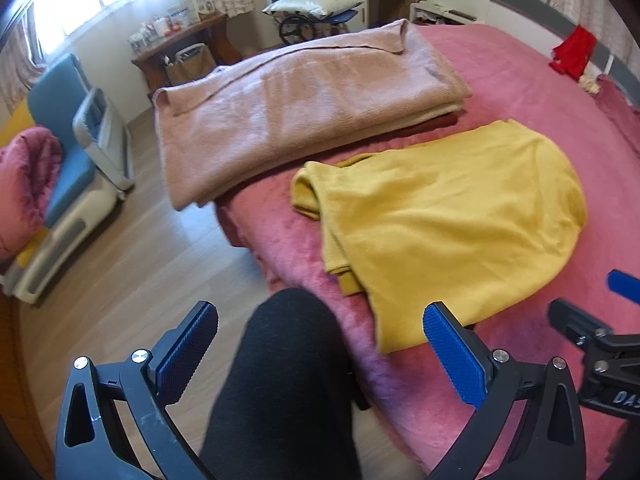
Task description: Fold clothes
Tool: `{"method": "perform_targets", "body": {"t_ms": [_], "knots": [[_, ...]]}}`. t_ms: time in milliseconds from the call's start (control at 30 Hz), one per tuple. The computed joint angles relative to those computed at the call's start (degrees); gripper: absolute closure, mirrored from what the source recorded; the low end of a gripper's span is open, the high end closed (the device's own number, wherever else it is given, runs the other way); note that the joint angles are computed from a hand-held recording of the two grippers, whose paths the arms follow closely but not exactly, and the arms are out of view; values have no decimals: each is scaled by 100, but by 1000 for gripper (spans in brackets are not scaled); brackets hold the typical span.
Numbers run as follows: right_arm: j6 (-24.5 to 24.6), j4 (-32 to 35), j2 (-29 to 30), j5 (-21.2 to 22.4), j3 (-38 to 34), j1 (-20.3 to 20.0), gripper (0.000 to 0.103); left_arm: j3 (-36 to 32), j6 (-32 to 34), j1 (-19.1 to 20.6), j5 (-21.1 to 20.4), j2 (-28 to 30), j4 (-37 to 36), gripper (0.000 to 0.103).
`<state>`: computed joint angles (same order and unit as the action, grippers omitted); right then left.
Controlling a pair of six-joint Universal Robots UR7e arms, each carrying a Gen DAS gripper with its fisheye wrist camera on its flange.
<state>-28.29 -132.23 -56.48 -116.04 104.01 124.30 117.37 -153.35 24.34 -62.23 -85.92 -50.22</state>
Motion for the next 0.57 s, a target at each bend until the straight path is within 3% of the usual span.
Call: {"method": "perform_targets", "body": {"t_ms": [100,300,567], "knots": [[7,-28,-17,40,-1,2,0,-11,114,17,-22,-2,-38,0],[-46,-37,-50,106,18,12,0,192,91,-125,310,-178,-443,0],[82,-74,-80,120,11,-42,0,35,61,-170,478,-54,-81,0]]}}
